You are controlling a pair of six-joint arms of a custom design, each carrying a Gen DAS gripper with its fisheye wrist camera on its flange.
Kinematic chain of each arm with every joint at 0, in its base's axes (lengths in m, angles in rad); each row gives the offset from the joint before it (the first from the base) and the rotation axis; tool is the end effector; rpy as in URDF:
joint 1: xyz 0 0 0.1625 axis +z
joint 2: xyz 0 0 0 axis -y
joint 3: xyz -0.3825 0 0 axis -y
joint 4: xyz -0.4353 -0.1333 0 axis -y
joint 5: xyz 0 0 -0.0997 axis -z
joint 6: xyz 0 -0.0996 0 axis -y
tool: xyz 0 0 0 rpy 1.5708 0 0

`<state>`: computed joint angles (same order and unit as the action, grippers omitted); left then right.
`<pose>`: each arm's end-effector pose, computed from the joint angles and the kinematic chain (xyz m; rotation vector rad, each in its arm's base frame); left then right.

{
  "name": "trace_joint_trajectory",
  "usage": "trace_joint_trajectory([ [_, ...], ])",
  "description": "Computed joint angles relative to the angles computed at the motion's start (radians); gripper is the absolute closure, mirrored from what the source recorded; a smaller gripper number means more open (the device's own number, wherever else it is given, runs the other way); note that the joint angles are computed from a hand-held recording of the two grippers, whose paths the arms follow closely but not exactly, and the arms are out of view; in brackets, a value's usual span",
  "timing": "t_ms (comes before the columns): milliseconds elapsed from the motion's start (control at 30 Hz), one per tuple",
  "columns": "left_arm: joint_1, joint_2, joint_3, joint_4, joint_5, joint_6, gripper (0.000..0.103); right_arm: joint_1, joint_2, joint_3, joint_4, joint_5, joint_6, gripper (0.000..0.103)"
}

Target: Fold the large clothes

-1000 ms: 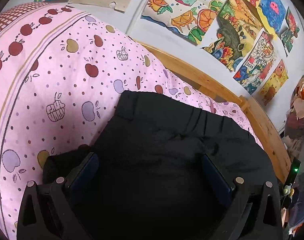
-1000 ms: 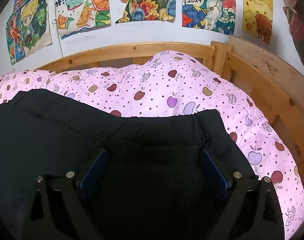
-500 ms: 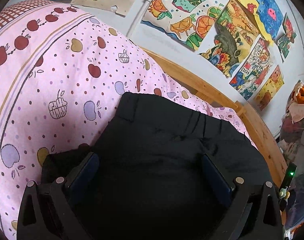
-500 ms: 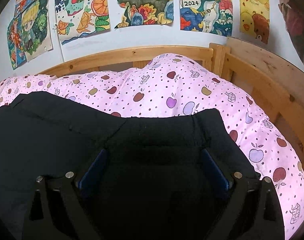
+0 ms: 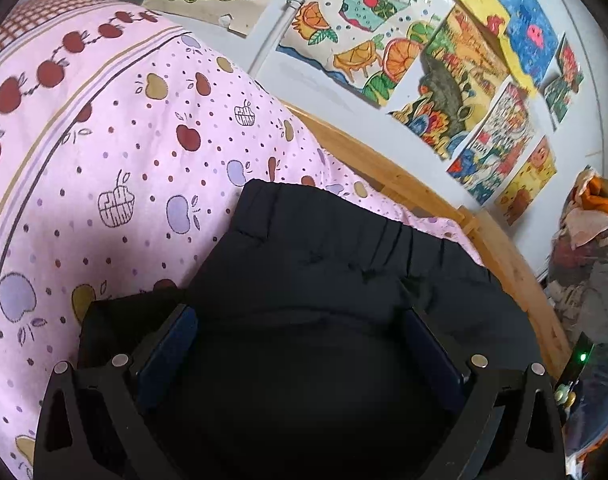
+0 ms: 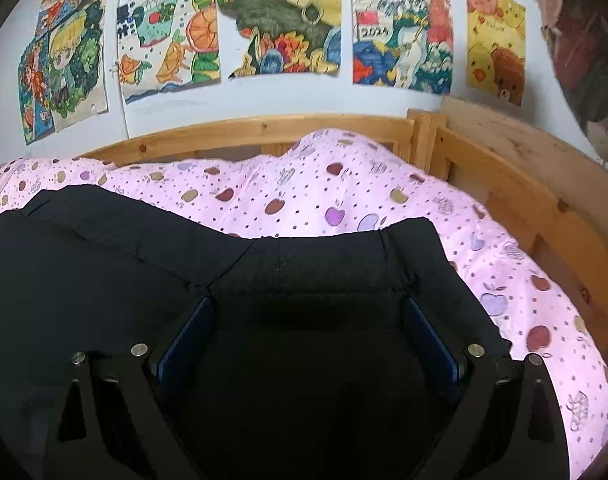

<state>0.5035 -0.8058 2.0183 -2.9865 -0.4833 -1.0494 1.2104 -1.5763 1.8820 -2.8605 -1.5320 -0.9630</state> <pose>-0.3526 -0.4471 0.0056 -0.1270 2.4113 -1.3903 -0.0660 -0.5641 0.4419 0.7259 -2.2528 1.0290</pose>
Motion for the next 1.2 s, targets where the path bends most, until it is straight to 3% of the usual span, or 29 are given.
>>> trace_joint_trajectory([
  [100, -0.021, -0.011, 0.033, -0.097, 0.003, 0.024, 0.0, -0.016, -0.043, 0.062, -0.127, 0.044, -0.008, 0.01],
  [200, -0.058, -0.07, 0.064, -0.012, 0.032, -0.088, 0.0, -0.039, -0.104, 0.092, -0.176, 0.119, 0.024, 0.01],
  [300, -0.101, -0.118, 0.096, 0.054, 0.074, -0.17, 0.0, -0.071, -0.167, 0.089, -0.144, 0.185, 0.081, 0.008],
  [433, -0.152, -0.209, 0.106, 0.353, 0.101, -0.28, 0.0, -0.095, -0.215, 0.046, -0.014, 0.179, 0.093, 0.008],
  [567, -0.182, -0.282, 0.103, 0.574, 0.034, -0.342, 0.0, -0.132, -0.265, 0.016, 0.144, 0.204, 0.077, 0.008],
  [667, -0.212, -0.317, 0.105, 0.736, 0.001, -0.434, 0.0, -0.15, -0.298, 0.034, 0.162, 0.187, 0.0, 0.008],
  [767, -0.22, -0.321, 0.109, 0.772, -0.061, -0.413, 0.0, -0.177, -0.334, 0.059, 0.187, 0.183, -0.109, 0.008],
  [867, -0.21, -0.306, 0.114, 0.727, -0.119, -0.344, 0.0, -0.187, -0.339, 0.037, 0.274, 0.156, -0.156, 0.008],
  [1200, -0.155, -0.264, 0.146, 0.524, -0.235, -0.24, 0.0, -0.199, -0.226, -0.06, 0.436, 0.061, -0.144, 0.008],
])
